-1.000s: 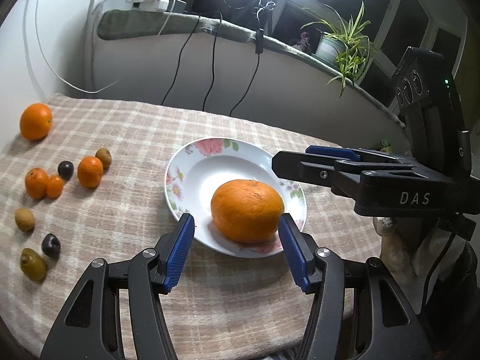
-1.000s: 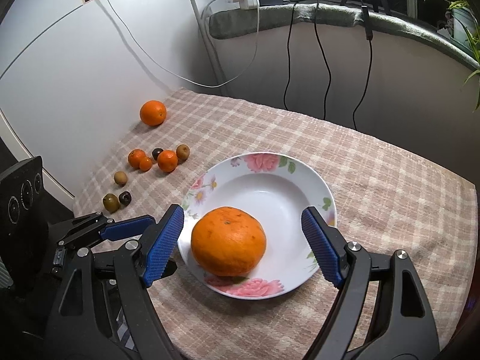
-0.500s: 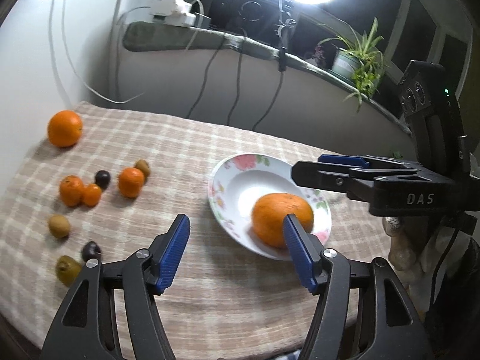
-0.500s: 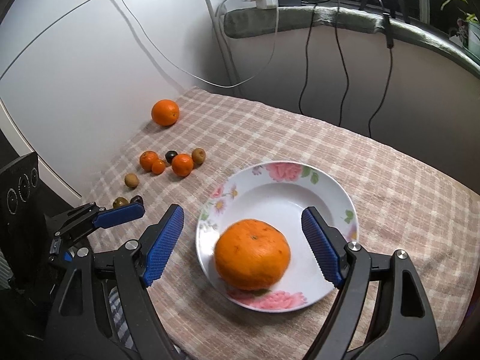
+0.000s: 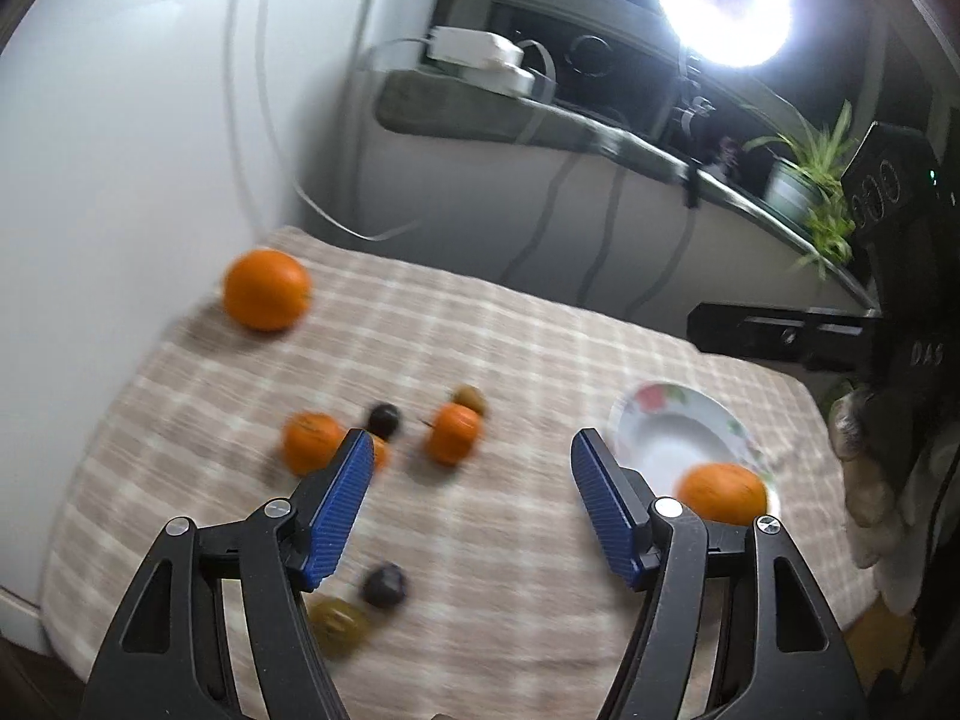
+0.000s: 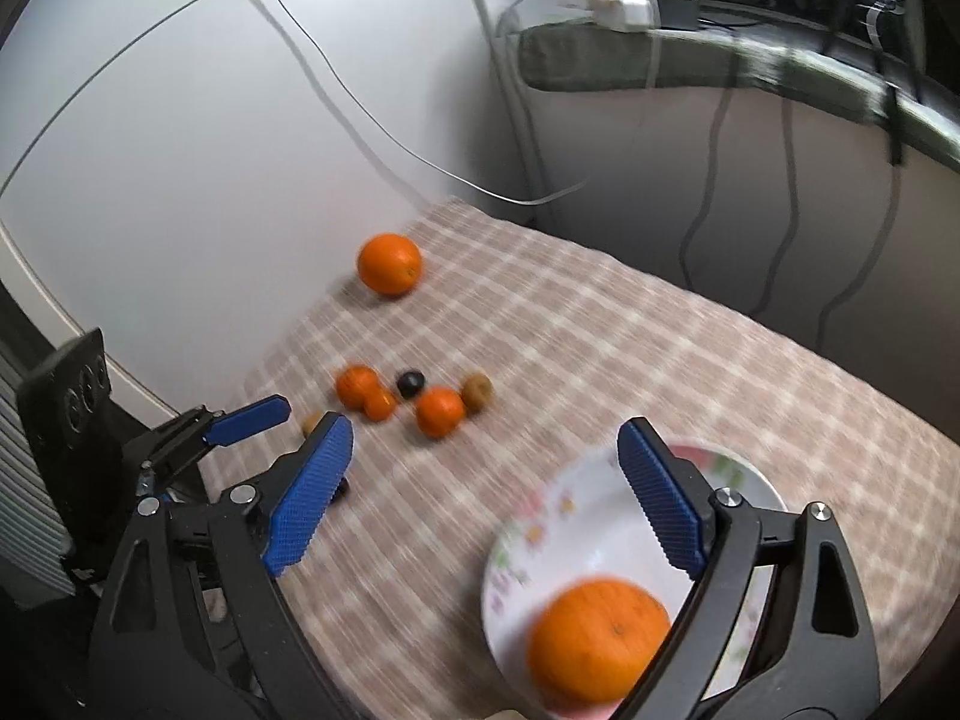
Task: Organize fruits
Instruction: 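Move the right gripper to the large orange by the wall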
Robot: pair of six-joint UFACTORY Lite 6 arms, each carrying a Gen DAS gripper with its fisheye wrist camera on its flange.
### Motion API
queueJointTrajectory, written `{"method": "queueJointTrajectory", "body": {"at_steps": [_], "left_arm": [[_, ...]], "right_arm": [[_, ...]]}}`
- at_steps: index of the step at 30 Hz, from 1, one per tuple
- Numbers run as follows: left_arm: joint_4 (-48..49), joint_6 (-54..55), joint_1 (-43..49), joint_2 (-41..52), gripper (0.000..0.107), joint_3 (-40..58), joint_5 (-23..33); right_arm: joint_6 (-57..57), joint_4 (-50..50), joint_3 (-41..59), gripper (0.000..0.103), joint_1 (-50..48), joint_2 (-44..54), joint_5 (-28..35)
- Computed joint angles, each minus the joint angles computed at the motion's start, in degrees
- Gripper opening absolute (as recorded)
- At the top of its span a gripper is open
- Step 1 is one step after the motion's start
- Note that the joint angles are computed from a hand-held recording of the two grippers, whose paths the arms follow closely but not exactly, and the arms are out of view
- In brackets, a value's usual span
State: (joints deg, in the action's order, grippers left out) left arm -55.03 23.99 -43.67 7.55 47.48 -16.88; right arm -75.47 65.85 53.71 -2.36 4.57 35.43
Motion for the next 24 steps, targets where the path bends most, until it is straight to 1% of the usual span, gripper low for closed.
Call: {"method": "queueJointTrajectory", "body": {"at_steps": [5,9,10,14,20,24], "left_arm": [[6.7,-3.9,6.6,0.6,0.068,0.3,1.0],[16.5,-11.7,12.2,2.6,0.068,1.6,1.8],[20.2,-14.8,13.6,3.1,0.068,1.8,2.1],[29.7,-22.5,17.9,6.4,0.068,4.1,2.3],[40.8,-31.8,22.0,12.1,0.068,8.6,2.7],[47.6,-37.7,24.1,16.1,0.068,12.6,3.5]], "right_arm": [[8.6,-2.8,13.1,0.092,6.1,10.5,0.2],[15.0,-5.9,23.6,0.092,9.9,19.1,0.1],[17.2,-7.3,27.0,0.092,10.8,21.9,0.1],[24.2,-12.5,37.7,0.092,13.3,30.6,1.0],[33.3,-19.9,54.7,0.092,15.7,43.2,4.1],[39.3,-24.0,68.8,0.092,17.1,53.0,8.0]]}}
